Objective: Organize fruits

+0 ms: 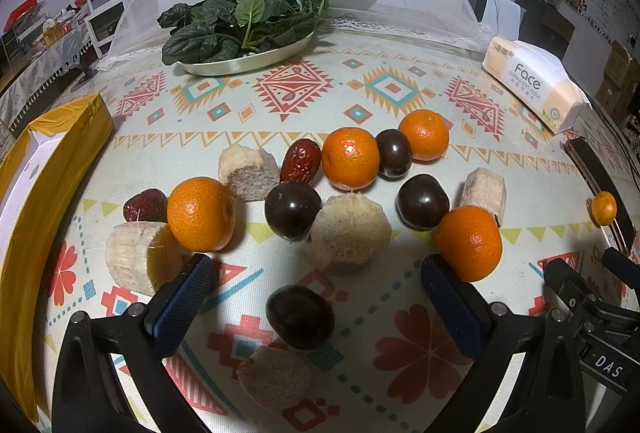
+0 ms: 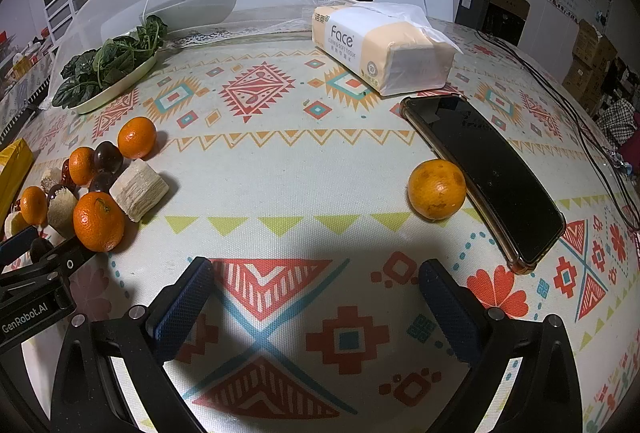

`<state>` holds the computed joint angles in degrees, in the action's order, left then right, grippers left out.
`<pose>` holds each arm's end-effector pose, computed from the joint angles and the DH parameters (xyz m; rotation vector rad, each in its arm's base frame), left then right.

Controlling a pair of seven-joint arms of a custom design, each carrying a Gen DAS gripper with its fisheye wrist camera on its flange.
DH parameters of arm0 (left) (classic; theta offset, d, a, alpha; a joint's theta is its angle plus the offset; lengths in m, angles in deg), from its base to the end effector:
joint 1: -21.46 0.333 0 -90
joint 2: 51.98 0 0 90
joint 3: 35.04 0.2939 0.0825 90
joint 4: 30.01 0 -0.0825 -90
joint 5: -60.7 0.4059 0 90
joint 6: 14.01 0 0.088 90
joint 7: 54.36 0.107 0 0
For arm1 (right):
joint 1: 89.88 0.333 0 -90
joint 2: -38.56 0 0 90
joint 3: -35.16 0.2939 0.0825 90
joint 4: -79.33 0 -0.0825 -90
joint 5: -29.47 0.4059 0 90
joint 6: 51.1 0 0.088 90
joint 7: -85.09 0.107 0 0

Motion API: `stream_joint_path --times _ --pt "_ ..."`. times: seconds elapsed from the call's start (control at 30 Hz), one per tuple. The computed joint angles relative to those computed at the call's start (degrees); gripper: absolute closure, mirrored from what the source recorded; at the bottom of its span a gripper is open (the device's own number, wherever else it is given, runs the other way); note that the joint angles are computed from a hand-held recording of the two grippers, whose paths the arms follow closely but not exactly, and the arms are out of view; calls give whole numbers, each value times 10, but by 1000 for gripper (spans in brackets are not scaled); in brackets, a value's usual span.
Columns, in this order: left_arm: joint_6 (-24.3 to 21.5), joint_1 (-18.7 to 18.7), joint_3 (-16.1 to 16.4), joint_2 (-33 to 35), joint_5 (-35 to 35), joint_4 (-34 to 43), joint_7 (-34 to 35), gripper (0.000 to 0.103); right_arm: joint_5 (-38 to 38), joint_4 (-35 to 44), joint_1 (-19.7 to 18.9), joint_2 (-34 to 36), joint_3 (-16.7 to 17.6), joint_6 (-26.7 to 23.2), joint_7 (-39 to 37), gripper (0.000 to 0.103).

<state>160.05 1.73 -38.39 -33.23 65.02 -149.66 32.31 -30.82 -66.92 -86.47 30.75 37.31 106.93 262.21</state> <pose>0.5848 -0.2540 0.3007 -1.4875 2.2636 -0.7313 0.4702 0.0817 0.3010 -1.4024 2.3467 -0.7549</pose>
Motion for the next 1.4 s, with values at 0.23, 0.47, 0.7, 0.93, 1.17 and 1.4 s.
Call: stream_joint_path --times 0.23,0.47,0.7,0.93,1.17,1.4 --pt "0 -1 1 -1 0 -1 0 0 0 0 0 0 0 0 0 0" --pt "0 -1 1 -1 0 -1 0 0 0 0 0 0 0 0 0 0" --pt "0 -1 1 -1 0 -1 0 0 0 0 0 0 0 0 0 0" --pt "0 -1 1 -1 0 -1 0 0 0 0 0 0 0 0 0 0" --pt "-9 27 -28 -3 -19 -1 36 0 0 0 0 0 0 0 1 0" --pt "-38 85 -92 -23 -93 -18 161 0 64 -11 6 -9 -5 10 -69 0"
